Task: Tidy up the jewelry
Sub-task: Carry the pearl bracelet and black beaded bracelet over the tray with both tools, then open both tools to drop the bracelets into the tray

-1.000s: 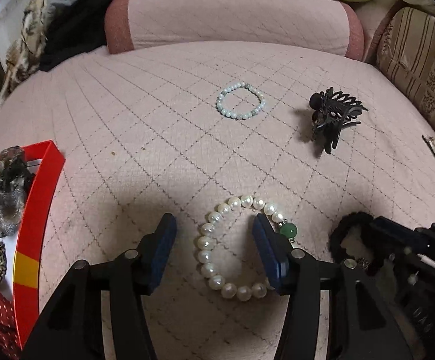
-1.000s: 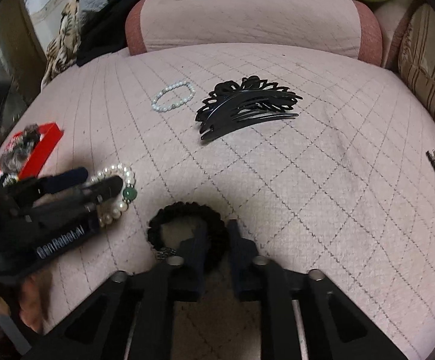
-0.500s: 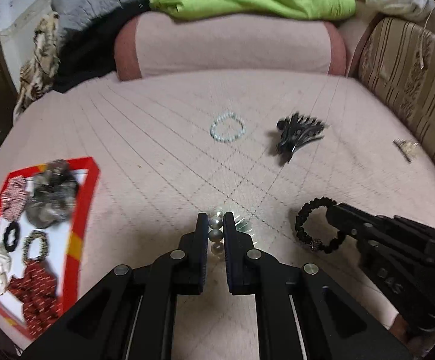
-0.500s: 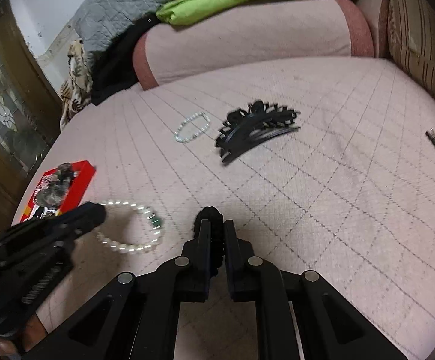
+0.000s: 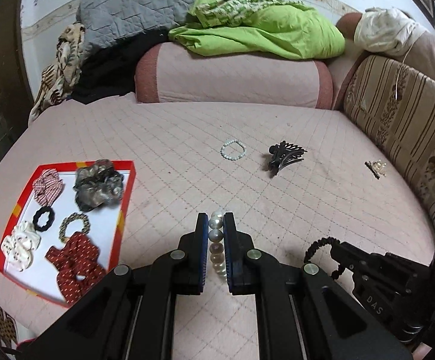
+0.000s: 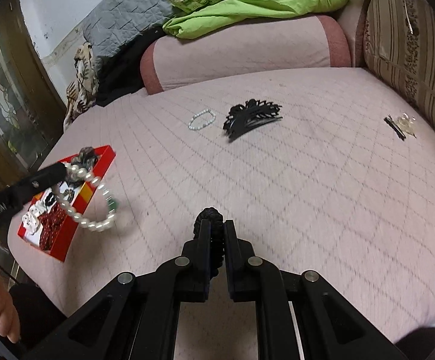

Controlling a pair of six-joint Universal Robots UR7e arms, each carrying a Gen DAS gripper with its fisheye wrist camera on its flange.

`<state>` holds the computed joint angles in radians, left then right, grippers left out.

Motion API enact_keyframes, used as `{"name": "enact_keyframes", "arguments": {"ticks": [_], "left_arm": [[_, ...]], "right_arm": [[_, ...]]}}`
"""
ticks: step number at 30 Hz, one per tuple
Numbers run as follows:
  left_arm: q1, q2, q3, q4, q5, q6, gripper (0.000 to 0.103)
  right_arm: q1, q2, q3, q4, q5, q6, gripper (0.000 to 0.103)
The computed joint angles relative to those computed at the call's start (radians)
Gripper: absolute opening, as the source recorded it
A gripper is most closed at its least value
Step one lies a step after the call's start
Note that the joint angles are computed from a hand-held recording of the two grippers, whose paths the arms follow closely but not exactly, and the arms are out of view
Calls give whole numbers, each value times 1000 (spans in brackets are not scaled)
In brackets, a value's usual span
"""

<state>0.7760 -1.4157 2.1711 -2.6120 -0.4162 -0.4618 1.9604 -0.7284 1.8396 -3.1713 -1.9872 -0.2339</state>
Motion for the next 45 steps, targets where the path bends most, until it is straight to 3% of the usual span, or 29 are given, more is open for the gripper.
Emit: {"name": "enact_keyframes", "arguments": {"ticks": [8, 14, 19, 22, 28, 35, 45], "left_arm": [[-23, -150, 47, 164, 69, -138, 9], [-8, -336, 49, 510, 144, -406, 9], [40, -455, 23, 755, 162, -609, 9], [79, -498, 38, 699, 146, -575, 9], [201, -510, 81, 405, 32, -383, 9], [309, -489, 87, 342, 11, -350, 9], [383, -423, 107, 115, -38, -164, 10]], "right_arm": [[53, -17, 13, 32, -8, 15, 9], [105, 8, -38, 103, 48, -12, 9], [142, 70, -123, 203, 95, -42, 9], [159, 105, -175, 251, 132, -48, 9], [195, 204, -310, 364, 173, -67, 9], [228, 342, -480, 432, 152, -110, 9], [221, 556, -784, 588, 76, -71, 9]]}}
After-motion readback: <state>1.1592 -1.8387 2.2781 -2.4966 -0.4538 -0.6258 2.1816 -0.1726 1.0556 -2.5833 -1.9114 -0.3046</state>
